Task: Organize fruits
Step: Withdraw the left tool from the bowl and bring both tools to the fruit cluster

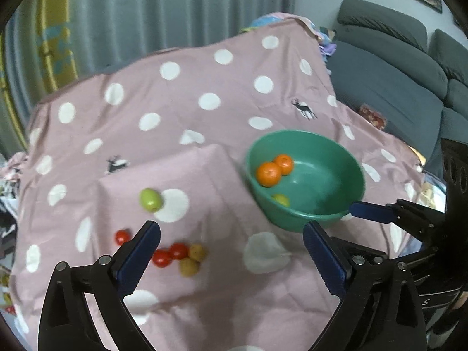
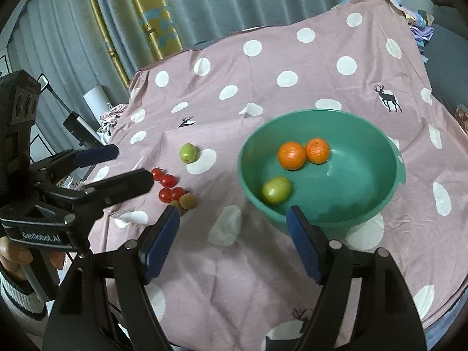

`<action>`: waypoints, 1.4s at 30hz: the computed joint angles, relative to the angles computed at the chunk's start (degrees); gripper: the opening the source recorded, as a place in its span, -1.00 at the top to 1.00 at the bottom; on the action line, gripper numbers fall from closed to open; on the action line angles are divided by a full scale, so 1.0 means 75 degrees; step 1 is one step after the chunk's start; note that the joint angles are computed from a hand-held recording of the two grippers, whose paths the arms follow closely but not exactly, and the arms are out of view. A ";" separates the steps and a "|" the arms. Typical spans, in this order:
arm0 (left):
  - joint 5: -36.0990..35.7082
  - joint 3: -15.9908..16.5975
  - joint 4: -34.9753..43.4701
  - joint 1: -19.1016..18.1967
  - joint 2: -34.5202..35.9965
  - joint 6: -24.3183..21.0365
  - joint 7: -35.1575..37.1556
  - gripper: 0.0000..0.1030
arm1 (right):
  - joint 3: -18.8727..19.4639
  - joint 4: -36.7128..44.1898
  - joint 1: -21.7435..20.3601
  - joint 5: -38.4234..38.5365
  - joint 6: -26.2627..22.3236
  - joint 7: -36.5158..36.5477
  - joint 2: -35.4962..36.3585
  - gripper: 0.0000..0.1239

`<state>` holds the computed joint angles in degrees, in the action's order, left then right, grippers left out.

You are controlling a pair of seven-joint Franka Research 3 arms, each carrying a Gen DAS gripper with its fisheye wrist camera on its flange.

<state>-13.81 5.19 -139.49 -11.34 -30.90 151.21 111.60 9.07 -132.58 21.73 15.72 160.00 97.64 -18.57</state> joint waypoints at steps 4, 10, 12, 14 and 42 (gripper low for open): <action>0.0293 -0.0126 -0.0377 0.0298 -0.0403 0.0301 -0.0274 -0.92 | 0.0115 -0.0029 0.0000 -0.0126 -0.0070 0.0125 -0.0105 -0.23; 0.0443 0.0192 -0.0784 0.0218 -0.0954 0.0402 -0.0494 -0.94 | 0.0245 -0.0084 0.0091 -0.0271 -0.0139 0.0240 -0.0341 -0.24; 0.0320 0.0446 -0.0902 0.0089 -0.1183 0.0383 -0.0409 -0.94 | 0.0299 -0.0124 0.0116 -0.0330 -0.0115 0.0274 -0.0442 -0.24; 0.0088 0.0756 -0.1007 -0.0018 -0.1454 0.0246 -0.0347 -0.95 | 0.0302 -0.0196 0.0206 -0.0302 -0.0070 0.0227 -0.0561 -0.24; -0.4504 0.3758 -0.1365 -0.0802 -0.2380 -0.1871 0.1289 -0.98 | 0.0385 0.0074 0.0668 -0.0168 -0.0111 0.0155 0.0342 -0.26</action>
<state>-47.59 33.37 -149.72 -17.36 -48.75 137.17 121.27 11.96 -132.03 26.74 14.46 159.16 98.80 -16.01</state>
